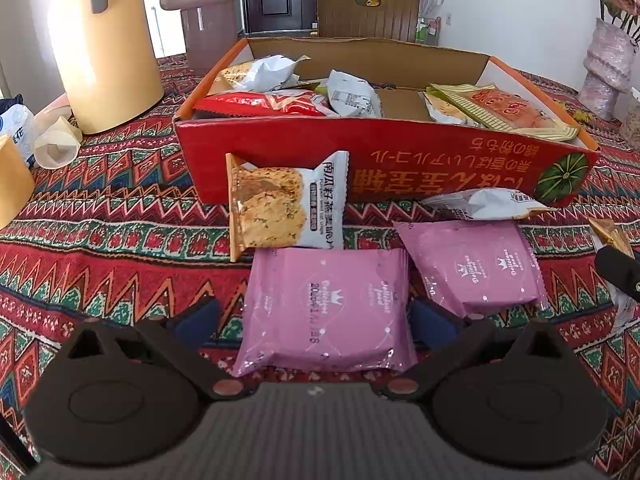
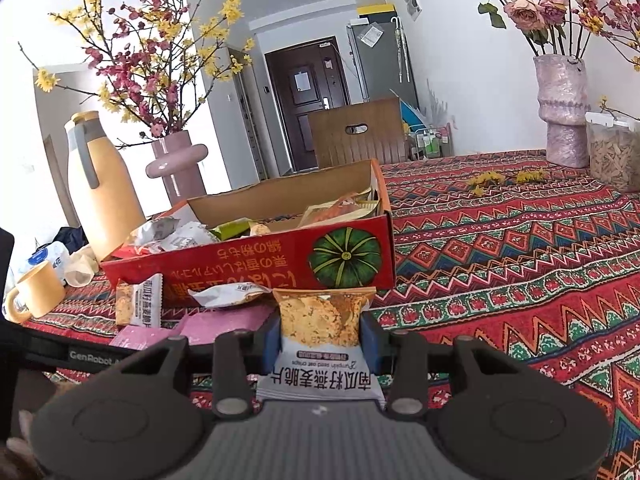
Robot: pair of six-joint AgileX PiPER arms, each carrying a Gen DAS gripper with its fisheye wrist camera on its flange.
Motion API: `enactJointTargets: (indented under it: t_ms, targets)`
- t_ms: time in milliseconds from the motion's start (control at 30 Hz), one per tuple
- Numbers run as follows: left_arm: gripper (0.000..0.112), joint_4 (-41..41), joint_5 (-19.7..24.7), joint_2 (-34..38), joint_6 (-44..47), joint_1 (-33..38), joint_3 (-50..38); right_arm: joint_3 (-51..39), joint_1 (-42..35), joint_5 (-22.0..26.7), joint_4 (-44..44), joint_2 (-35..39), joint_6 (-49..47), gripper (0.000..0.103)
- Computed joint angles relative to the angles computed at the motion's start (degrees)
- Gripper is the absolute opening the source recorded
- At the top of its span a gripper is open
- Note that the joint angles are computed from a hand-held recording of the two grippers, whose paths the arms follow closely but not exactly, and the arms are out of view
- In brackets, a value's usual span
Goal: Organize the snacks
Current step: 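Grasp a white biscuit packet with the right gripper while the left gripper grasps a pink packet, then carry both packets over the box and open both grippers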
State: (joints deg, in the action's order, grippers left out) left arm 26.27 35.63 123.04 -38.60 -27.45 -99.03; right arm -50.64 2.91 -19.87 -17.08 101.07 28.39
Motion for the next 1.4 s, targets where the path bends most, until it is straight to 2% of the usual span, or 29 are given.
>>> enactJointTargets:
  t_ms: [67, 133, 333, 600, 900, 1167, 1400]
  targets:
    - [0.099, 0.05, -0.96, -0.34, 0.00, 0.10, 0.72, -0.08, 0.06, 0.14, -0.08, 0.01, 0.03, 0.040]
    - [0.083, 0.32, -2.34, -1.08, 0.17, 0.08, 1.79, -0.17, 0.15, 0.31, 0.06, 0.03, -0.11, 0.040]
    - [0.069, 1.32, -6.12, -3.64, 0.07, 0.31, 6.29, -0.36, 0.20, 0.65, -0.04, 0.13, -0.04, 0.040]
    - [0.066, 3.58, -12.38, -8.11, -1.21, 1.00, 14.55, -0.37, 0.65, 0.68, 2.35, 0.33, -2.52, 0.040]
    - [0.066, 11.78, -17.15, -12.85, -9.09, 1.63, 21.15, -0.08, 1.23, 0.85, 5.02, -0.06, -5.68, 0.040]
    - [0.066, 20.21, -19.57, -15.36, -16.60, 1.79, 22.28, 0.44, 2.54, 2.19, 8.48, -2.30, -10.20, 0.040]
    - [0.066, 25.77, -20.46, -15.77, -21.05, 1.87, 19.59, -1.40, 4.14, 3.86, 13.82, -3.33, -16.61, 0.040]
